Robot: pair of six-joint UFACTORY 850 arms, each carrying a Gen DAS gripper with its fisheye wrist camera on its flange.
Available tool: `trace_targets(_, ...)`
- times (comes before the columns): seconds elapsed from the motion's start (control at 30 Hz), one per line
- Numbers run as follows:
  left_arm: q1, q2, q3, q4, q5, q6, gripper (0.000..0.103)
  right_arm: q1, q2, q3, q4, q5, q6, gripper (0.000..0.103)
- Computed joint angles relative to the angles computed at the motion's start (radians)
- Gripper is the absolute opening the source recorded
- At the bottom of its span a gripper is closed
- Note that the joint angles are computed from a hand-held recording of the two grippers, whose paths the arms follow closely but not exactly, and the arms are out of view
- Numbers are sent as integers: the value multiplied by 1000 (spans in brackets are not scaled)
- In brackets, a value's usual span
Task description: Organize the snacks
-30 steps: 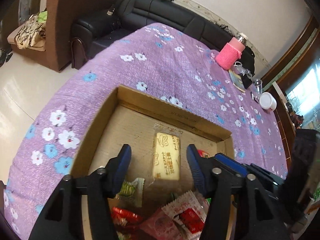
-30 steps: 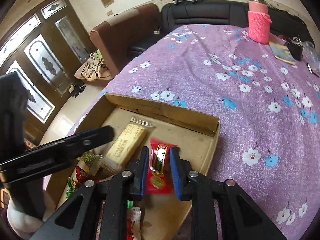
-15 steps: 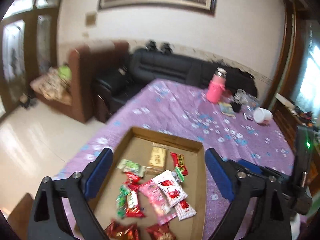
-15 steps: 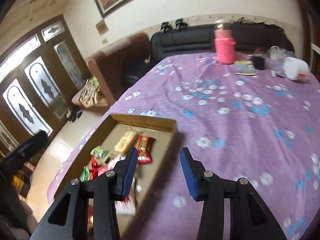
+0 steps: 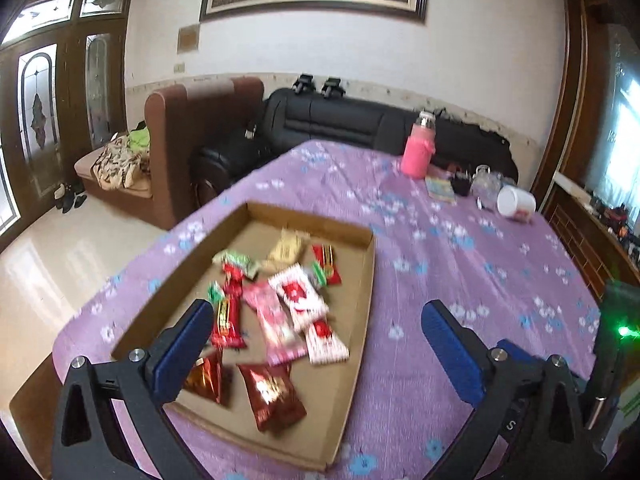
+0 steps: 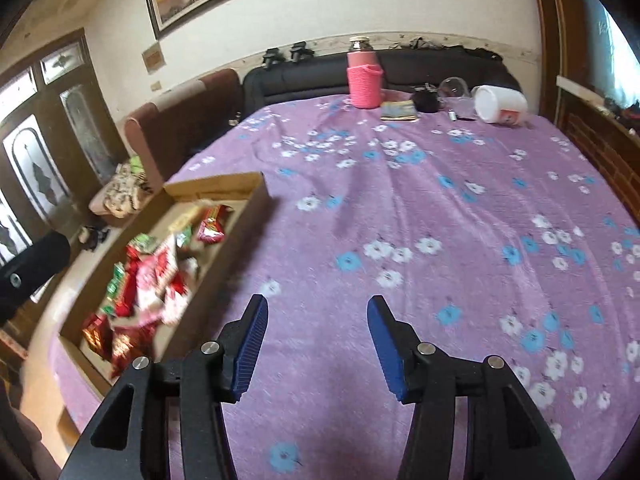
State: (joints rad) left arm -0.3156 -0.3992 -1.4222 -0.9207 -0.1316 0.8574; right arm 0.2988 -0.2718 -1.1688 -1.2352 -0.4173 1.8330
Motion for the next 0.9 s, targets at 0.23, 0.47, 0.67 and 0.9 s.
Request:
trace_targets(0.23,-4,15,43,-28,6,33,103,32,-2,-2,25,-122,-52,60)
trace_targets(0.47,17,-1,31,106,-53,-108,103,42,-16,-16,64,-173,-96,62)
trace_targets(0.67,21,-13,21,214,-76,-220,103,50,-26,-29,84,-212,-118,62)
trace_targets(0.9,21,-14,21,216,-92,-216,103,59,-27,-33,87,-227,-130,62)
